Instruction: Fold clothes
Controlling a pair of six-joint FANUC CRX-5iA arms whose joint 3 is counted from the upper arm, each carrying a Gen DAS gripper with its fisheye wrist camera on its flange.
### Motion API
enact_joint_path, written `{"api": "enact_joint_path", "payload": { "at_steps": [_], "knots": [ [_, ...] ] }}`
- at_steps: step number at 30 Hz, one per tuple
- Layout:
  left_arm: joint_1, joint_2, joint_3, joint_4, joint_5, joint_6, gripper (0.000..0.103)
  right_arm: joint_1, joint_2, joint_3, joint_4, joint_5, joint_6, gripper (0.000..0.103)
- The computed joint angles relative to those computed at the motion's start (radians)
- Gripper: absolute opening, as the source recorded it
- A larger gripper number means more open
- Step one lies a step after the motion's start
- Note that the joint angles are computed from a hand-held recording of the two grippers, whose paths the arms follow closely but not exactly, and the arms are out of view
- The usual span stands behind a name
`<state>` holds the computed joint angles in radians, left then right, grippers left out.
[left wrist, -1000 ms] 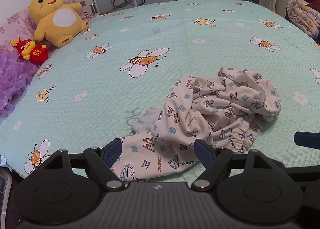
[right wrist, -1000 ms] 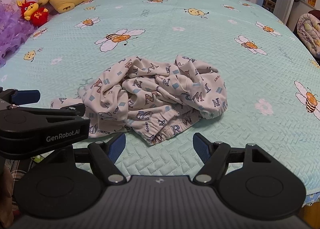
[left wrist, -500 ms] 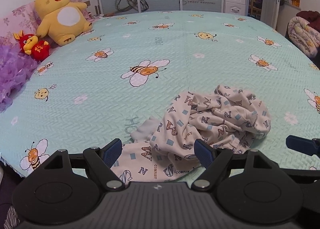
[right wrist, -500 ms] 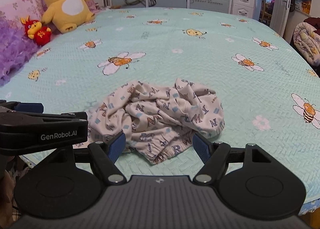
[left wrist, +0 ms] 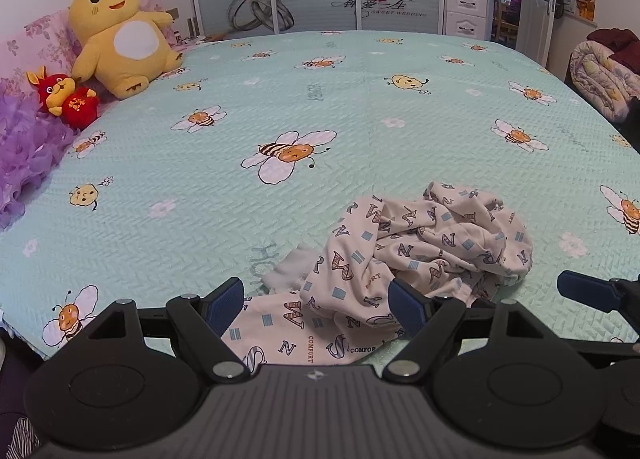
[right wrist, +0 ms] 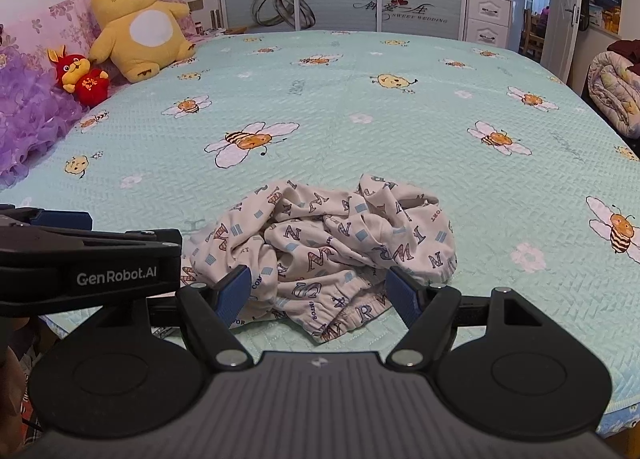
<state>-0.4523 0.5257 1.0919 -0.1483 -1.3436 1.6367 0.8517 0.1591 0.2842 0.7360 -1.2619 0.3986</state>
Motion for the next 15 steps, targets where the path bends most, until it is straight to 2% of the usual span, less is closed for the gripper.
{"api": "enact_joint_path", "payload": {
  "at_steps": [15],
  "knots": [
    [0.01,0.004,0.012,0.037,-0.001,-0.01,0.082,-0.002,-0.033,-0.053,0.034,0.047,-0.063,0.074]
  ]
}}
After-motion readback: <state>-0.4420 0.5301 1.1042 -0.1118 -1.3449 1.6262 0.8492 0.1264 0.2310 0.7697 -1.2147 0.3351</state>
